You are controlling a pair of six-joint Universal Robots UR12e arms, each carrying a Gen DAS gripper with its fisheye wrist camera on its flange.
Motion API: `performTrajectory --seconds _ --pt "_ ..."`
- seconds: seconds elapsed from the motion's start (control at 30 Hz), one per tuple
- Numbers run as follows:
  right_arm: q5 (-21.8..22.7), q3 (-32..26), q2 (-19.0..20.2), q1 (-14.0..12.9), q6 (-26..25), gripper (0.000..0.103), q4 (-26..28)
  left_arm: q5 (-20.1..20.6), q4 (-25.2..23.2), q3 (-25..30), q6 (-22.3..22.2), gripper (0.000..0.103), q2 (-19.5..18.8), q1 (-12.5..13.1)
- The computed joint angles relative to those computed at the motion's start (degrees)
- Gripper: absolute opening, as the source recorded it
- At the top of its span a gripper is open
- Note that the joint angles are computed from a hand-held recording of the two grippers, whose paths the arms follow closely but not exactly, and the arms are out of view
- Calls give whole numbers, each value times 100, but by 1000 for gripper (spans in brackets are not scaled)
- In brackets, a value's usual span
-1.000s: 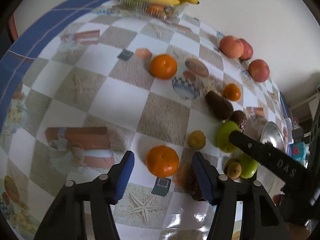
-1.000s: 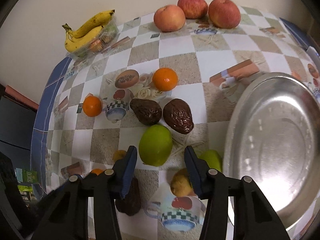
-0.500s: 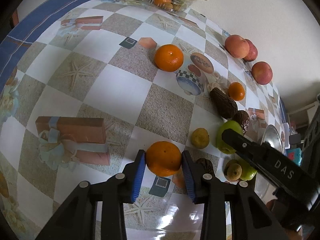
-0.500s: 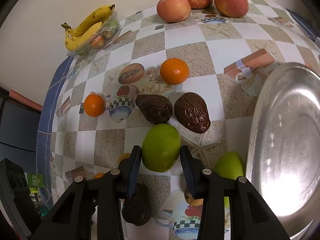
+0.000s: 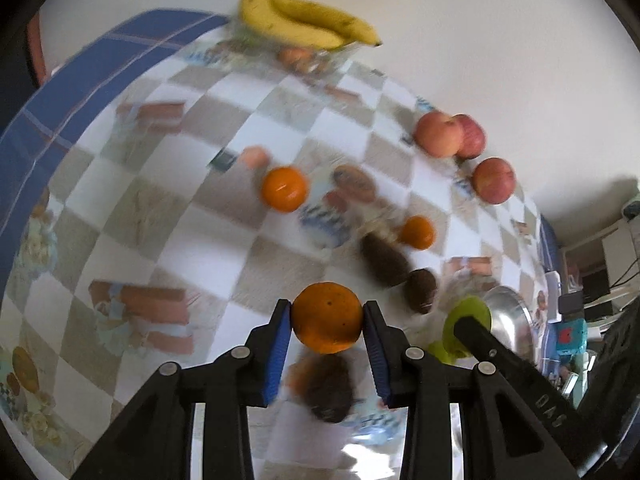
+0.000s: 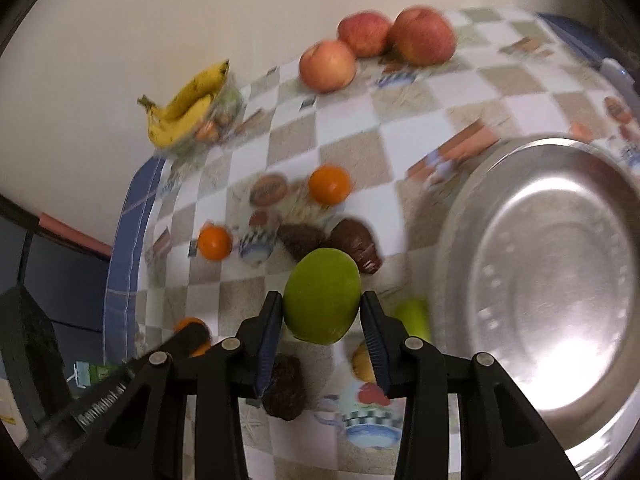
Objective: Organize fruits
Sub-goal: 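Carry both fruits over the steel bowl and open both grippers to drop them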
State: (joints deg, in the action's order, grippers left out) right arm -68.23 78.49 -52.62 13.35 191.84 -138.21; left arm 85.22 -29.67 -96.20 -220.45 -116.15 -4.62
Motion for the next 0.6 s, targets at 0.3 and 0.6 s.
performTrajectory --seconds 0.3,0.6 --pt "-1060 50 -158 -203 110 42 -260 32 -275 737 422 38 -423 -373" --pt "-1511 40 -194 -534 361 42 -215 -10 -449 1426 1213 38 -907 -770"
